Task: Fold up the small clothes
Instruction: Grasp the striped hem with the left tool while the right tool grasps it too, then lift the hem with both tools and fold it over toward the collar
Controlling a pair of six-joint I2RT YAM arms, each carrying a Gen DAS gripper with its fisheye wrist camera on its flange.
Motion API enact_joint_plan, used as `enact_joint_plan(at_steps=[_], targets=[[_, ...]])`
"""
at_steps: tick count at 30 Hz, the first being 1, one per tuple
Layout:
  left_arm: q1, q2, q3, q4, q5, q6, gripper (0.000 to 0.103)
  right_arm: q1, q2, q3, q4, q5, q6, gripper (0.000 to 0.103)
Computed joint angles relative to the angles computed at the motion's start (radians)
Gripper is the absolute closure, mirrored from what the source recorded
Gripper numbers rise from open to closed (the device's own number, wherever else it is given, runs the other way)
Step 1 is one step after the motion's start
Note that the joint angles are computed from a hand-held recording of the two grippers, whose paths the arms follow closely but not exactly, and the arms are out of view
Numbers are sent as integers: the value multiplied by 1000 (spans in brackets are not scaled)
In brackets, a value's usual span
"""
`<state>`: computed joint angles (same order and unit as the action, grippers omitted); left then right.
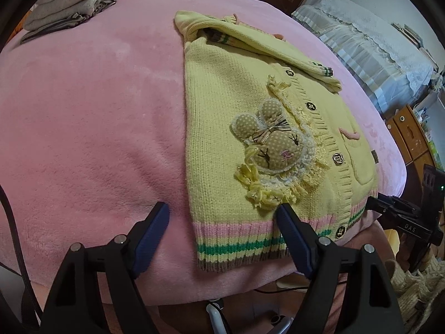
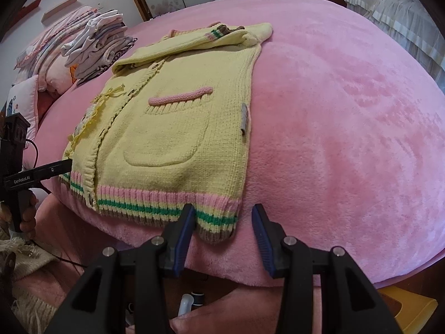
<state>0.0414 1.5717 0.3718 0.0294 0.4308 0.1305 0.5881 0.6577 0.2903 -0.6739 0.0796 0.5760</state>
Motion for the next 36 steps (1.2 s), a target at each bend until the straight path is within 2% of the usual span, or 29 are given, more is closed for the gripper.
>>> enact_joint_plan(at_steps=[1,3,5,11,14,19,20,21,22,24,31,36], targets=[[-4,-2,-2,3,-4,-2,25,-5,1,-2,7,-10,-3,61],[-7,-8,-6,5,0,-2,32,-18,3,-4,23,-43,-19,76],[-6,-12,-5,0,6,-1,37,-11,17,-2,37,-59,-25,85],[22,-1,9,-28,36,-7,39,-1,24,6,30,-55,-24,86],[29,20,21,-39,42,4,36,-3,28,4,32,-55,-19,86],[-18,22,43,-69,5,-1,34,-6,52,3,51,-62,-13,84],[-25,20,44,-72,0,-4,41,-8,53,4,51,-66,-13,84],[-23,17,45,-77,5,-6,55,-18,51,3,52,-75,-18,86],[-17,18,49,-86,16,-7,62,-22,50,4,51,-80,-19,87],[20,35,66,-121,77,2,89,-24,47,8,45,-84,-24,90],[83,-14,82,-206,161,-3,92,-33,-16,55,-51,-92,-73,94],[149,-120,105,-305,249,-15,92,-92,-97,122,-150,-128,-145,95]])
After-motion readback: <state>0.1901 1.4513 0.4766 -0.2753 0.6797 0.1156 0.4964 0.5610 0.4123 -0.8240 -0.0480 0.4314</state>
